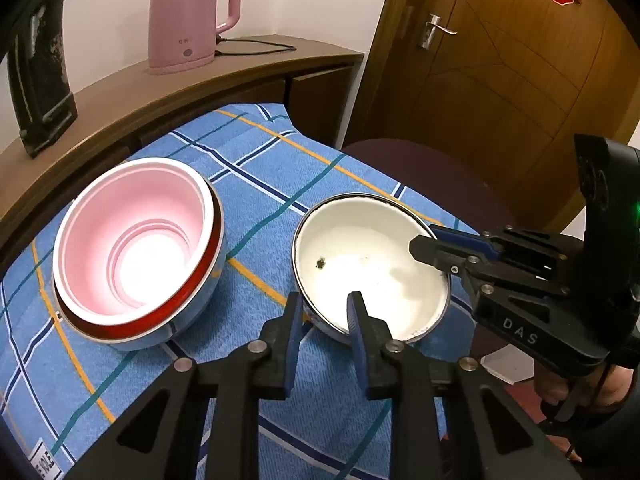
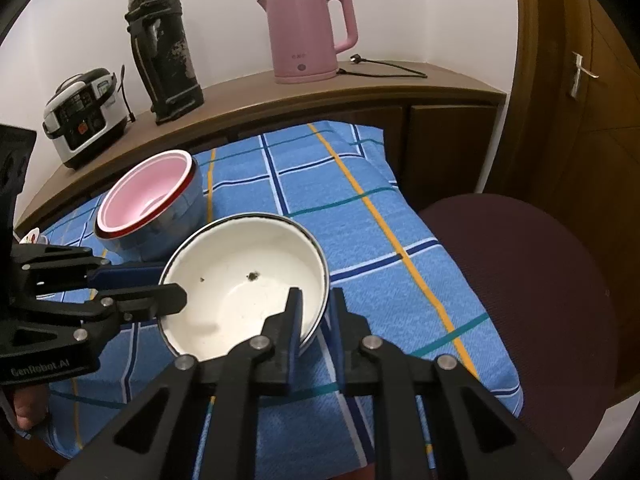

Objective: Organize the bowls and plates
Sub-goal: 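Close both grippers on the white bowl rim and lift it, then carry the white bowl with both grippers over the nested pink bowl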

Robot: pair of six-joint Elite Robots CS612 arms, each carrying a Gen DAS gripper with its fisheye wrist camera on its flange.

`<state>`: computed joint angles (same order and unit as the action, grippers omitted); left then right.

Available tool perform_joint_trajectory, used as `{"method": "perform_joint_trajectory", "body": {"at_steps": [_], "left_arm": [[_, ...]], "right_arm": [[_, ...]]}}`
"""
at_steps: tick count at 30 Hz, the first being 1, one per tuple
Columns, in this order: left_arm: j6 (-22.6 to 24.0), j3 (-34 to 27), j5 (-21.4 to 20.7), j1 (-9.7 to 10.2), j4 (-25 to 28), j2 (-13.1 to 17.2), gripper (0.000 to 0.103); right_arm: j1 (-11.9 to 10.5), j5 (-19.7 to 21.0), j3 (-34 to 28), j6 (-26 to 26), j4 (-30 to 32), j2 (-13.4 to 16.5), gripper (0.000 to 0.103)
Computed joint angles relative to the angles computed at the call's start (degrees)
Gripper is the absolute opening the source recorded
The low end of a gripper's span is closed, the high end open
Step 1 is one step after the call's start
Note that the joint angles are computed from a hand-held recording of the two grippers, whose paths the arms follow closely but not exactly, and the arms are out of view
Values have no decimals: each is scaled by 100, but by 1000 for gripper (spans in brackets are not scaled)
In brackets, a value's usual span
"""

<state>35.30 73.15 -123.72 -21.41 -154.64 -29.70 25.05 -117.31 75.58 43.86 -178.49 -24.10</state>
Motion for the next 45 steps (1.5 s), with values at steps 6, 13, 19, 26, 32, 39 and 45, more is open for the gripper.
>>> {"method": "perform_joint_trajectory", "body": {"at_steps": [6,13,19,26,32,39,45], "left_arm": [[-128,-6,-196,63,-67,-34,25],[-314,7,-386,134,-205,-108,25],[-454,28,-712,246,-442,-187,25],[-800,-99,-930,357,-756,-170,25],[-1162,-344,-1042,447,-867,-85,25],[-1495,-648,-942,509,-820,41,25],[-1646,-734,-842,544,-879,83,25]], "right_arm": [[21,-60,23,-85,-147,-55,13],[79,-276,-4,-339,-327,-142,14],[133,-498,-93,-616,-508,-197,14],[176,-679,-363,-993,-581,-165,14],[190,-765,-717,-1422,-683,-78,14],[163,-684,-1166,-1800,-642,66,14],[141,-638,-1424,-1915,-564,161,14]]}}
